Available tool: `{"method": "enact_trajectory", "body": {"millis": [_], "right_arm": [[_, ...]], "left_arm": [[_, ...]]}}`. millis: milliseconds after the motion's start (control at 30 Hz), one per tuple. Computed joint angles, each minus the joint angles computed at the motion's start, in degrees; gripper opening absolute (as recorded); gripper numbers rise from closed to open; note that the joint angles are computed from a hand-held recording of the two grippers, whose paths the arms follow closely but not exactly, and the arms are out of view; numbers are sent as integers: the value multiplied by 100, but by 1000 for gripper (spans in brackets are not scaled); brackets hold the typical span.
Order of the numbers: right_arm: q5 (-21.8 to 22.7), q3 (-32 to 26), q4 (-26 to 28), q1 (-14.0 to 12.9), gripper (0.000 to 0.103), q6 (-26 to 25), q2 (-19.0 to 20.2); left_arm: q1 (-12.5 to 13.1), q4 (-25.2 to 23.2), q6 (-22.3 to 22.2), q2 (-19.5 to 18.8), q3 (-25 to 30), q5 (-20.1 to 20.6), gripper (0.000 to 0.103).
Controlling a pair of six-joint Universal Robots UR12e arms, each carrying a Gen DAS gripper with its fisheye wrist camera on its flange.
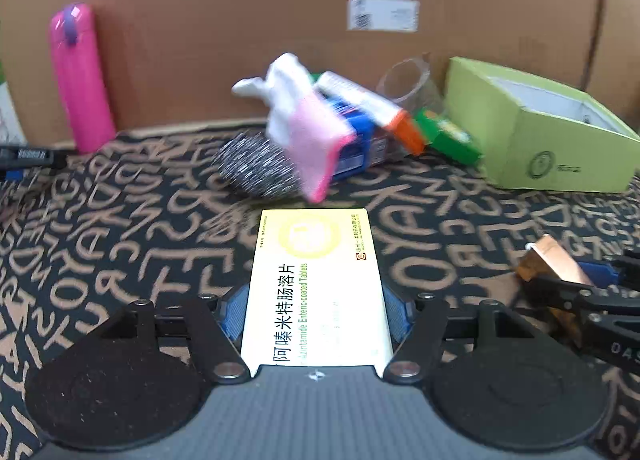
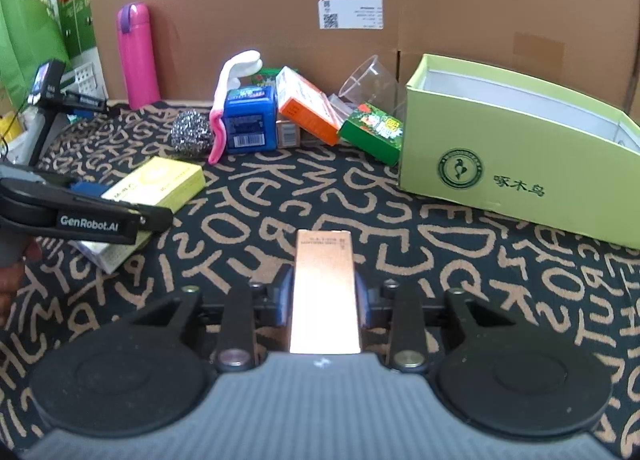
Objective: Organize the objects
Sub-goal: 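Lower both held boxes into the green shoebox and open both tools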
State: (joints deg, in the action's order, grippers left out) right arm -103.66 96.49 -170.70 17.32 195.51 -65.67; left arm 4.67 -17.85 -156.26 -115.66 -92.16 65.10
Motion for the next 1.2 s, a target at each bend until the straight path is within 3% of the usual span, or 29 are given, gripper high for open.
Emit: {"method": "enact_trajectory", "body": {"millis": [167, 300, 467, 567, 700, 833, 1000, 1200], "right_arm": [[-47, 252, -479, -47, 31, 135, -197], [-299, 354, -879, -107, 31, 98, -324], [-738, 341, -1225, -270, 31, -90, -419], [-953, 264, -1319, -416, 31, -166, -423], [-1149, 95, -1335, -632, 31, -212, -351], [-1300, -144, -1245, -830, 31, -294, -165], [-1018, -370, -880, -1056, 31, -296, 62], [-741, -492, -647, -1155, 31, -396, 252]], "left_arm": [[-52, 284, 194, 147, -53, -566, 69], [-149, 369, 42, 133, 162, -1156, 69], [-432, 801, -280, -40, 567, -1386, 69], [-615, 750, -472, -234, 947, -1495, 69], [-908, 790, -639, -564, 1442, -1207, 69], [-1100, 333, -550, -861, 1872, -955, 69], [-1203, -183, -524, -1149, 2256, -661, 69], [-1221, -246, -394, -1290, 2428, -575, 69]]}}
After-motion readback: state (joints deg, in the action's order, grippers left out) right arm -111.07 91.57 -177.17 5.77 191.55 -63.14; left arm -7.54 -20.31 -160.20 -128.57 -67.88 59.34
